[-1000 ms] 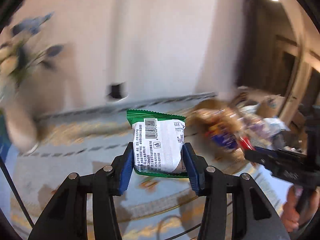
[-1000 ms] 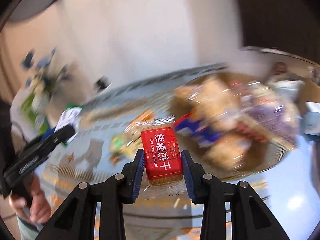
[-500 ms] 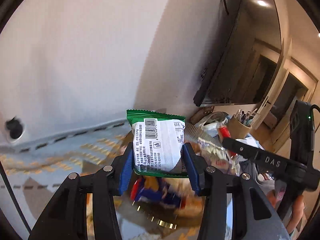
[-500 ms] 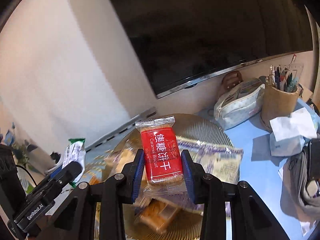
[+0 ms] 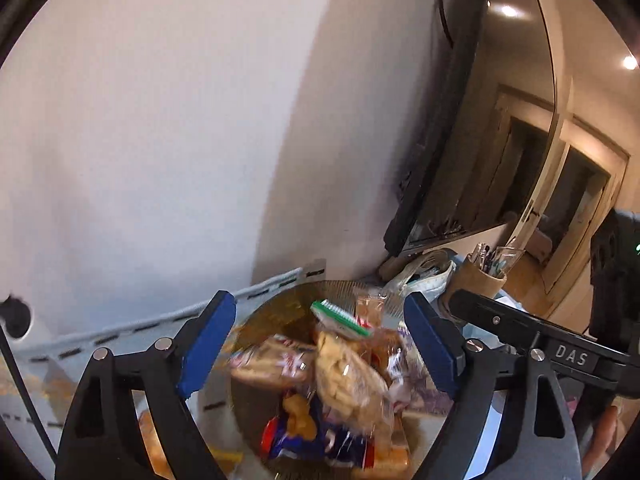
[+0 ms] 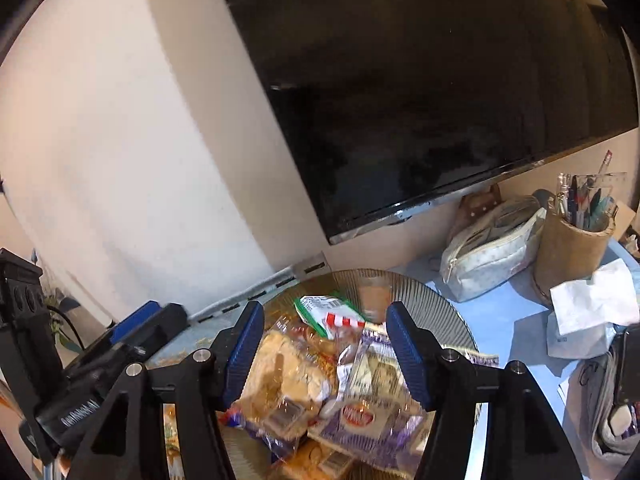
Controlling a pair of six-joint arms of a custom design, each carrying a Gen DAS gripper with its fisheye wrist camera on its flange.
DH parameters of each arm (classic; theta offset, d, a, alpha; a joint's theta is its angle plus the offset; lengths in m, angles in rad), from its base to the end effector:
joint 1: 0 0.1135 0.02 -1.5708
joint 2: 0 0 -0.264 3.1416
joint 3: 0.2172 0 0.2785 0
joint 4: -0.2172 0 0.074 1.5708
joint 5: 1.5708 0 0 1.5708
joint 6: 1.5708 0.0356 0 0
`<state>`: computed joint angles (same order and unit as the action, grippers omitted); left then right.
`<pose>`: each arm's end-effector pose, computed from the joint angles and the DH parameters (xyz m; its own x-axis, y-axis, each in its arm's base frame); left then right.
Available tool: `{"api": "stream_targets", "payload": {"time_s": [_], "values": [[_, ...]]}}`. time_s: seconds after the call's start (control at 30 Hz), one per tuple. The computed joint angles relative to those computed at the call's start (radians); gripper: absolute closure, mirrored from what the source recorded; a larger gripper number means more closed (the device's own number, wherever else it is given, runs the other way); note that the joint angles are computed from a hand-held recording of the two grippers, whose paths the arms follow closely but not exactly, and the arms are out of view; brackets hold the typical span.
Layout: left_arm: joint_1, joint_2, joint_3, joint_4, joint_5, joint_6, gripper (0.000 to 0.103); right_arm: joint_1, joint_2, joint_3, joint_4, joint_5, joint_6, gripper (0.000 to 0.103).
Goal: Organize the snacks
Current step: 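Carry both held biscuits over the amber bowl and open both grippers, then move both grippers back over the remaining snacks on the rug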
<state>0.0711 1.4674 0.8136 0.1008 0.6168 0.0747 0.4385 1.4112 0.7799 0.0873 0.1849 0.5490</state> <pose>0.3334 0.0031 0.2042 -0.4901 0.0261 -0.8713 0.4709 0.8491 -0.2395 0.2982 0.1326 0.2057 -0.5432 0.3118 -0.7796 0.0100 0.9308 0.3653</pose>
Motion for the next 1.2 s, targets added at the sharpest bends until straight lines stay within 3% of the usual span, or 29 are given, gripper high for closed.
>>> {"api": "stream_targets", "payload": {"time_s": [0.2, 0.43, 0.5, 0.6, 0.77, 0.87, 0.93, 1.07, 1.2], "values": [[0.169, -0.108, -0.077, -0.057, 0.119, 0.026, 0.018, 0.111, -0.071, -0.05, -0.018, 0.051, 0.003, 0.042], [0.533, -0.233, -0.105, -0.242, 0.329, 0.173, 0.018, 0.342, -0.065, -0.045, -0.032, 0.174, -0.006, 0.042], [0.617, -0.228, -0.103, -0.285, 0.371, 0.216, 0.018, 0.413, -0.023, -0.024, -0.026, 0.225, -0.01, 0.042], [0.739, -0.176, -0.083, -0.372, 0.427, 0.316, 0.018, 0.466, 0.05, -0.002, 0.007, 0.219, 0.014, 0.042], [0.843, -0.034, -0.073, -0.425, 0.414, 0.456, 0.018, 0.509, 0.199, 0.038, 0.076, 0.167, 0.065, 0.042], [0.896, 0.099, -0.089, -0.371, 0.404, 0.508, 0.018, 0.557, 0.302, 0.06, 0.131, 0.231, 0.065, 0.042], [0.892, 0.178, -0.121, -0.267, 0.355, 0.506, 0.018, 0.596, 0.394, 0.083, 0.18, 0.303, 0.029, 0.042], [0.872, 0.23, -0.179, -0.123, 0.275, 0.49, 0.018, 0.594, 0.511, 0.118, 0.241, 0.241, 0.026, 0.042], [0.865, 0.243, -0.189, -0.087, 0.253, 0.48, 0.019, 0.58, 0.577, 0.15, 0.246, 0.201, 0.031, 0.042]]}}
